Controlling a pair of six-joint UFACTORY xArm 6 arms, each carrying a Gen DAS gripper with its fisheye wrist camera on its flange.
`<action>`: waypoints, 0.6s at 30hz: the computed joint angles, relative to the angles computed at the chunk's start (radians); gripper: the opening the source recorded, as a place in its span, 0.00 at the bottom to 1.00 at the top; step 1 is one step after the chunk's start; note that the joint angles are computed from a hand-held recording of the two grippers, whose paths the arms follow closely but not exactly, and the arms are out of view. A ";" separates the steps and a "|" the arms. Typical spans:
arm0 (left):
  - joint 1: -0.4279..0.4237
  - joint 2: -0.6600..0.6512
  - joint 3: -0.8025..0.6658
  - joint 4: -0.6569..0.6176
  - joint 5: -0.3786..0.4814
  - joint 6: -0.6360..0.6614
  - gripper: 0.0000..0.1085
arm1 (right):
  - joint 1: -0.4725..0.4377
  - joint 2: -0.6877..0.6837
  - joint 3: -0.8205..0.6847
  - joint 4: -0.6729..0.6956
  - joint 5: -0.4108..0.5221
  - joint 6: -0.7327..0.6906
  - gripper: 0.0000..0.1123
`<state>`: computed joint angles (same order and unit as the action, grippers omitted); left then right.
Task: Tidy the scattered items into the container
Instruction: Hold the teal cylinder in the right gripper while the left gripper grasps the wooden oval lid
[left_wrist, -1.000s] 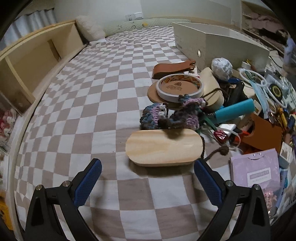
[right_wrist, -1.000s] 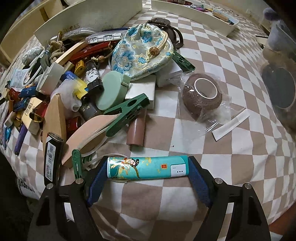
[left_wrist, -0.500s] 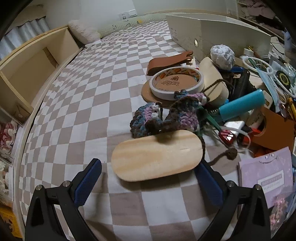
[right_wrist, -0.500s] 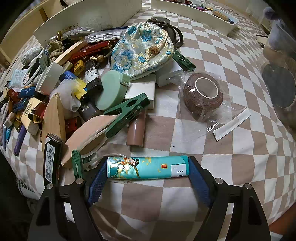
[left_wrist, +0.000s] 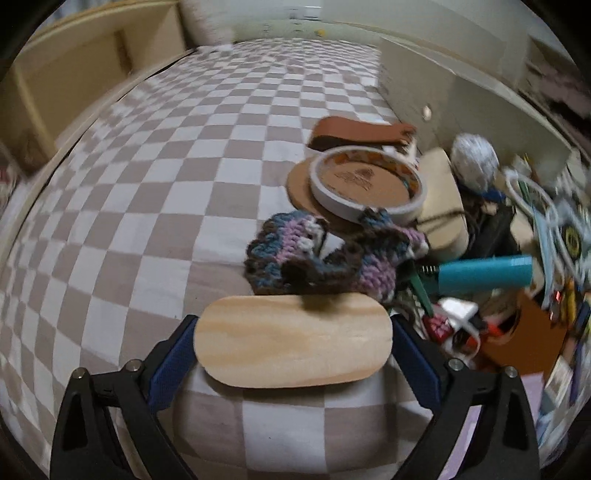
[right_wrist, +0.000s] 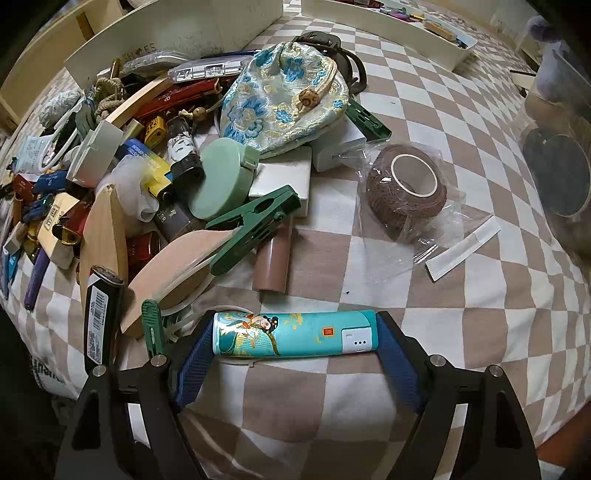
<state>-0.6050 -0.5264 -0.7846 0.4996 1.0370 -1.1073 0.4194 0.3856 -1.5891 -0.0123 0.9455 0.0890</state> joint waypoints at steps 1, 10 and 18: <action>0.002 -0.008 0.005 0.001 -0.004 -0.015 0.85 | 0.002 0.012 -0.015 -0.002 0.003 0.003 0.74; -0.037 -0.014 -0.002 0.021 0.025 -0.026 0.83 | 0.001 -0.026 0.050 -0.024 -0.042 0.011 0.74; -0.091 -0.030 -0.023 0.032 0.088 -0.109 0.83 | 0.022 0.037 -0.029 -0.070 -0.051 0.054 0.74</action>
